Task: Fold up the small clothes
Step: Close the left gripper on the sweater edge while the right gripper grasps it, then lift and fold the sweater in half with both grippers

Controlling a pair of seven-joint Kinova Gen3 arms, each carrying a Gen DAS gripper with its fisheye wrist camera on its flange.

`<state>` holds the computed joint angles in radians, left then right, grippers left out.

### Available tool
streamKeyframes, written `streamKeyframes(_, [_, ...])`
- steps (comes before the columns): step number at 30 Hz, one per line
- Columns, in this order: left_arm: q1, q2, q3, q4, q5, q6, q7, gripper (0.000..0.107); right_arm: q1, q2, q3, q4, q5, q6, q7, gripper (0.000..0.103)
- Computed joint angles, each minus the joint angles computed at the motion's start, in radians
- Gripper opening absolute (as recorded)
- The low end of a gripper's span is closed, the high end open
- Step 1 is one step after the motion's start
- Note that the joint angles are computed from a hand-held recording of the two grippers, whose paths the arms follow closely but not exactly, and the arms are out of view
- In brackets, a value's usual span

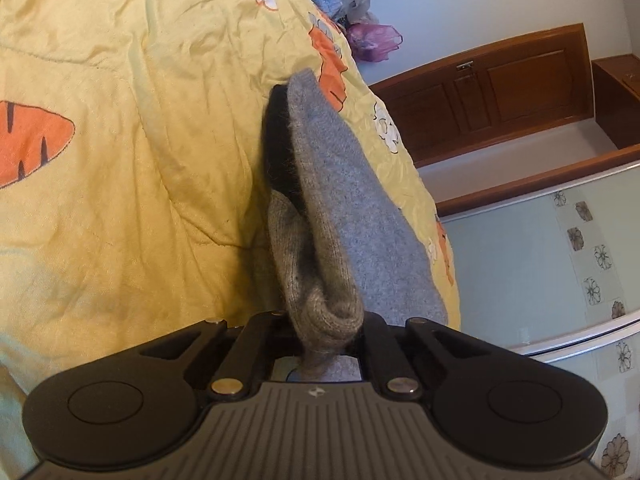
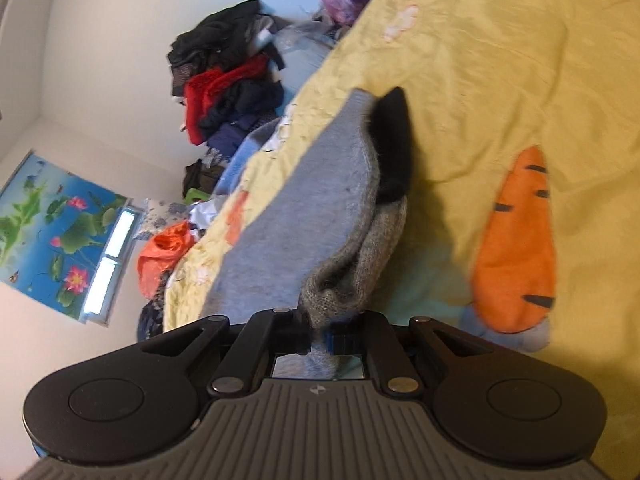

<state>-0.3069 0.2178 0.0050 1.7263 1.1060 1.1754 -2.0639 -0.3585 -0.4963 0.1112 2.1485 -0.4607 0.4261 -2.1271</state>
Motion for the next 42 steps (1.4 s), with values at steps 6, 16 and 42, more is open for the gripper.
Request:
streamKeyframes(6, [0.007, -0.041, -0.007, 0.039, 0.003, -0.026, -0.039, 0.004, 0.072, -0.033, -0.054, 0.031, 0.021, 0.015, -0.065, 0.013])
streamKeyframes(16, [0.043, -0.028, -0.004, 0.048, -0.055, -0.082, 0.002, 0.004, 0.091, 0.011, -0.101, 0.086, 0.051, -0.100, -0.186, 0.014])
streamKeyframes(42, [0.042, -0.007, 0.008, 0.052, -0.066, -0.103, 0.043, 0.005, 0.041, 0.017, -0.188, 0.419, 0.187, -0.782, -0.542, 0.032])
